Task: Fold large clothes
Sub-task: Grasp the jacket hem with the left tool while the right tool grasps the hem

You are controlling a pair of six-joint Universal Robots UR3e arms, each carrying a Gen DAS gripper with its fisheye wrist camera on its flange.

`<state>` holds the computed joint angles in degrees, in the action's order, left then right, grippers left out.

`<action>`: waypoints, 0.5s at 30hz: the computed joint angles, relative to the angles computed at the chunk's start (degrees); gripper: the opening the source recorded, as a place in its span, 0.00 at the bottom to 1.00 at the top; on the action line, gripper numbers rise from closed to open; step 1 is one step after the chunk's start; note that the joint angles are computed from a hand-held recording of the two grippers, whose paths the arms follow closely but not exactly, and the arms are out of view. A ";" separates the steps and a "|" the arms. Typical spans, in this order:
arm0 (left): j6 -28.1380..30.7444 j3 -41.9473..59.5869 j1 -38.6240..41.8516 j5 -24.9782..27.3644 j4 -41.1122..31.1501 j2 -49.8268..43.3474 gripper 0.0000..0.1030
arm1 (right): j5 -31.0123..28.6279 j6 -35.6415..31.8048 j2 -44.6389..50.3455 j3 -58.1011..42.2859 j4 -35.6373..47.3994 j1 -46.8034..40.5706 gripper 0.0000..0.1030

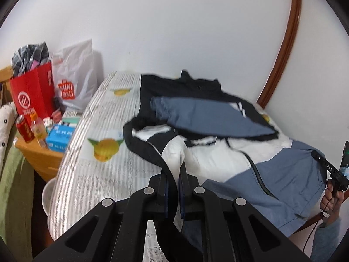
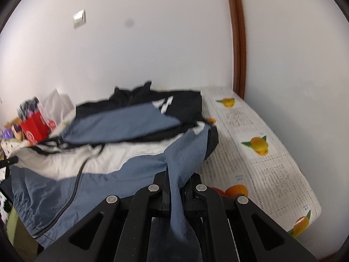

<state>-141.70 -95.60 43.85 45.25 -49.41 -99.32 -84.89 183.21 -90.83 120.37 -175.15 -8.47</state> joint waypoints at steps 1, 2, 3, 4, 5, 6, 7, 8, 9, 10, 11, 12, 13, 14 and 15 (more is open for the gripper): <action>-0.76 1.45 -0.30 -0.11 -0.19 -0.67 0.07 | 0.23 0.21 -0.79 0.18 0.17 -0.22 0.04; -2.18 3.85 -0.99 0.04 -0.57 -1.88 0.07 | 0.61 0.36 -1.46 -0.37 0.97 -0.64 0.04; -3.09 4.83 -1.38 0.16 -0.59 -2.34 0.07 | 1.11 0.54 -1.75 -1.22 1.84 -1.13 0.04; -4.11 5.94 -1.89 0.45 -0.47 -2.92 0.07 | 1.60 0.68 -2.00 -1.69 2.47 -1.54 0.05; -5.25 7.57 -2.61 0.87 -0.33 -3.92 0.07 | 2.13 0.98 -1.46 -3.23 3.38 -1.89 0.04; -6.89 10.40 -3.82 1.73 -0.15 -5.84 0.07 | 2.32 1.01 -0.98 -4.30 3.87 -1.99 0.05; -7.57 11.05 -4.31 2.20 -0.02 -6.15 0.07 | 2.14 1.09 -0.52 -5.25 4.20 -1.80 0.04; -9.19 13.79 -5.49 3.04 0.18 -8.10 0.07 | 1.89 1.25 0.89 -7.27 4.60 -1.55 0.05; -10.05 15.04 -6.14 3.34 0.51 -9.05 0.07 | 1.81 1.44 1.86 -8.67 4.97 -1.41 0.05; -10.93 16.28 -6.83 3.84 0.87 -9.92 0.07 | 1.96 1.78 3.12 -10.32 5.32 -1.41 0.05; -12.21 17.85 -7.72 4.78 1.37 -11.03 0.07 | 2.26 2.29 4.37 -11.97 5.64 -1.50 0.05; -13.82 19.75 -8.75 6.01 2.17 -12.51 0.07 | 2.45 2.63 5.20 -13.05 5.91 -1.55 0.05; -14.92 20.67 -9.44 6.79 3.13 -13.32 0.07 | 2.69 3.05 6.87 -15.27 6.60 -1.63 0.05; -16.46 22.73 -10.54 8.20 4.59 -15.13 0.07 | 2.67 3.38 8.11 -16.86 6.98 -1.54 0.05; -17.39 23.73 -11.24 9.25 5.73 -16.06 0.07 | 2.78 3.79 9.80 -18.87 7.22 -1.56 0.05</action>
<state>-159.09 -71.87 32.60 54.51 -43.68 -115.38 -82.11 187.00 -81.03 101.50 -167.94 -10.03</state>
